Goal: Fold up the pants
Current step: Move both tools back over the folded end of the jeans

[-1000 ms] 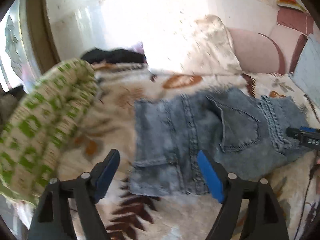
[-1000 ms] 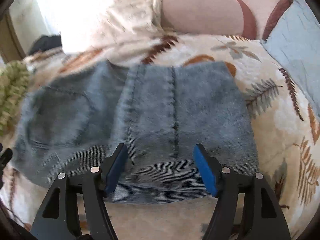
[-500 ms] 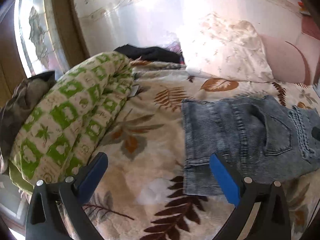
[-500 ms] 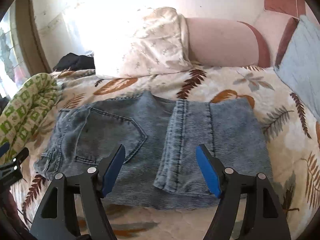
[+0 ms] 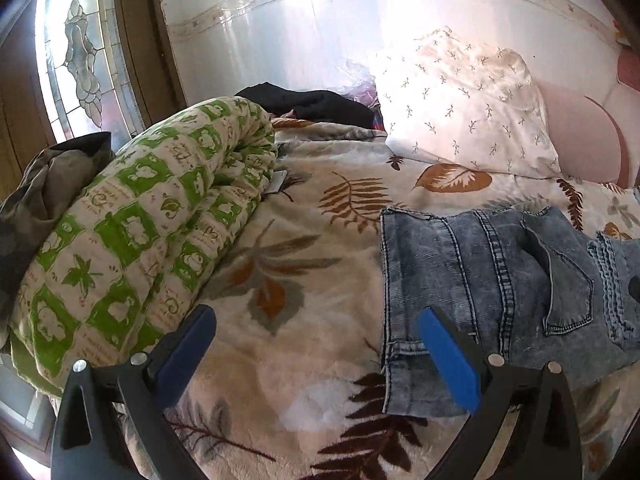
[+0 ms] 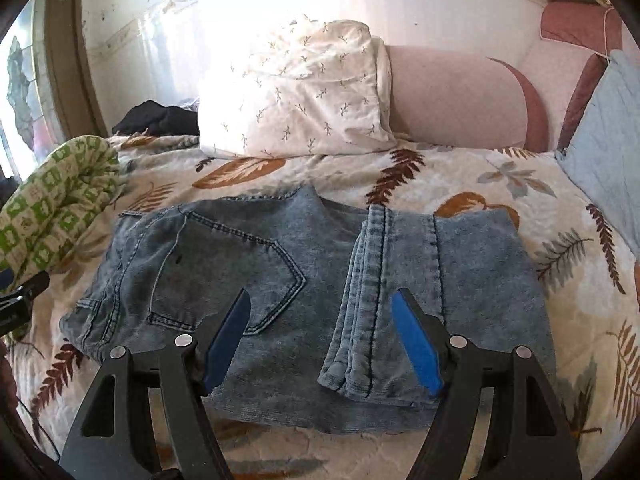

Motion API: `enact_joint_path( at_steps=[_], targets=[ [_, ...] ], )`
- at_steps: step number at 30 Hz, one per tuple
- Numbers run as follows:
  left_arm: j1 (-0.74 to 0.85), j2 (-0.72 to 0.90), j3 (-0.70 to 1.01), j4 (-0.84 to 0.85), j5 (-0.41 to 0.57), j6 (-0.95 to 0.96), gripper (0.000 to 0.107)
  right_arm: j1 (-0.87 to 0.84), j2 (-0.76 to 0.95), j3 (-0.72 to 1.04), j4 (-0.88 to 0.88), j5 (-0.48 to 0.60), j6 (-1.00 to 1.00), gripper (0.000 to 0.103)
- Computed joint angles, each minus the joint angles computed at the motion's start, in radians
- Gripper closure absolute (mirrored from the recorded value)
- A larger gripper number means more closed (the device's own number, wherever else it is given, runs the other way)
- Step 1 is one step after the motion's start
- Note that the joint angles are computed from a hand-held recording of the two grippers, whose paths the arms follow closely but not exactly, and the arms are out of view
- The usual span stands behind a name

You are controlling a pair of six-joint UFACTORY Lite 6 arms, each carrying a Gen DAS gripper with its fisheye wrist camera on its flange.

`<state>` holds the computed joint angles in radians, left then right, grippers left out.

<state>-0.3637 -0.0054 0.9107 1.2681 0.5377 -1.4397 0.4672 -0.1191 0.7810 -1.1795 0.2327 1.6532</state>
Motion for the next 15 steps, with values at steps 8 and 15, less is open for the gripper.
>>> enact_joint_path(
  at_steps=[8, 15],
  targets=[
    [-0.013, 0.089, 0.085, 0.005, 0.008, -0.008, 0.004, -0.068, 0.014, 0.003, -0.043, -0.052, 0.022, 0.030],
    [-0.038, 0.123, 0.112, 0.016, 0.021, -0.003, 0.004, -0.108, -0.029, -0.013, 0.007, -0.078, -0.029, 0.030]
  ],
)
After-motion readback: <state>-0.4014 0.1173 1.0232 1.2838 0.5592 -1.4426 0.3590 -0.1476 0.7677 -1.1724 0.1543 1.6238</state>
